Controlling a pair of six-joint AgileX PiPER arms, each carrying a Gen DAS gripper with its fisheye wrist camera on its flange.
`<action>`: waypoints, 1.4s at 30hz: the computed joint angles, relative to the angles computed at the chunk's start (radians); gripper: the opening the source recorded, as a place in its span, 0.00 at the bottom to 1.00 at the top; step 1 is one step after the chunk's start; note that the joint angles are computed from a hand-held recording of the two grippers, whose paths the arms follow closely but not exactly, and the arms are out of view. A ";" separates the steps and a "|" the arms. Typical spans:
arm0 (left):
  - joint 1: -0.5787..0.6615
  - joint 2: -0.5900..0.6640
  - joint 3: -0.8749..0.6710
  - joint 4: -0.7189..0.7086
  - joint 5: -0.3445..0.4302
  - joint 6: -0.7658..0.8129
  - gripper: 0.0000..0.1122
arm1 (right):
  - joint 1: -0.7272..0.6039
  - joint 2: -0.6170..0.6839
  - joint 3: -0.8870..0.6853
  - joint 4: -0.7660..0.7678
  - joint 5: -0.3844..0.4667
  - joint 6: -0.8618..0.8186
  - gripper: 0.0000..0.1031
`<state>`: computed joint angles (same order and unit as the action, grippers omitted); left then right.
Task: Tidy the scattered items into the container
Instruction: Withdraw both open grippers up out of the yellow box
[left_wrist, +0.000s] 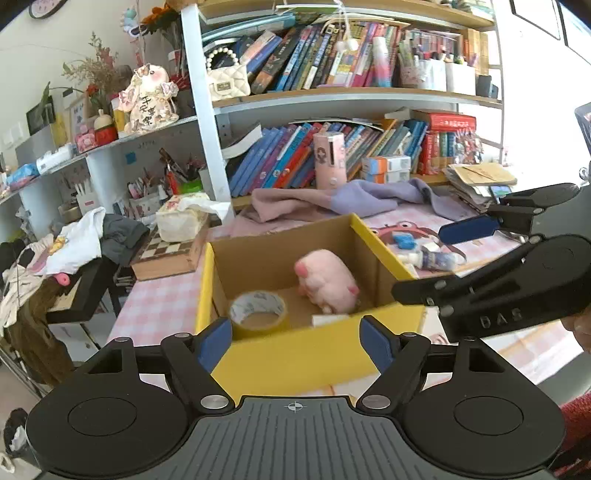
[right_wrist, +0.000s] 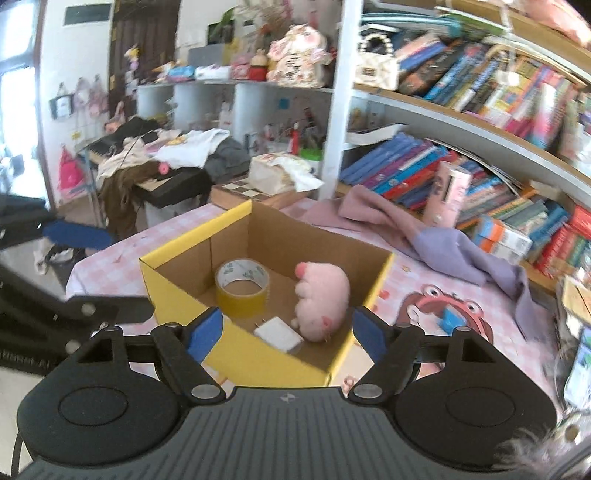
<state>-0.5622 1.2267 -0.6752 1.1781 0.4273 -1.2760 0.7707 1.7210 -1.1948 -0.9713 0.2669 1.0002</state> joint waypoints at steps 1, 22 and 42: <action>-0.026 -0.012 0.016 0.012 0.020 -0.031 0.70 | 0.011 -0.018 0.031 -0.079 0.008 0.094 0.74; -0.528 -0.141 0.223 0.011 0.550 -0.553 0.74 | 0.353 -0.141 0.325 -0.408 0.416 0.755 0.79; -0.602 -0.102 0.229 -0.026 0.483 -0.551 0.80 | 0.436 -0.169 0.371 -0.314 0.487 0.685 0.88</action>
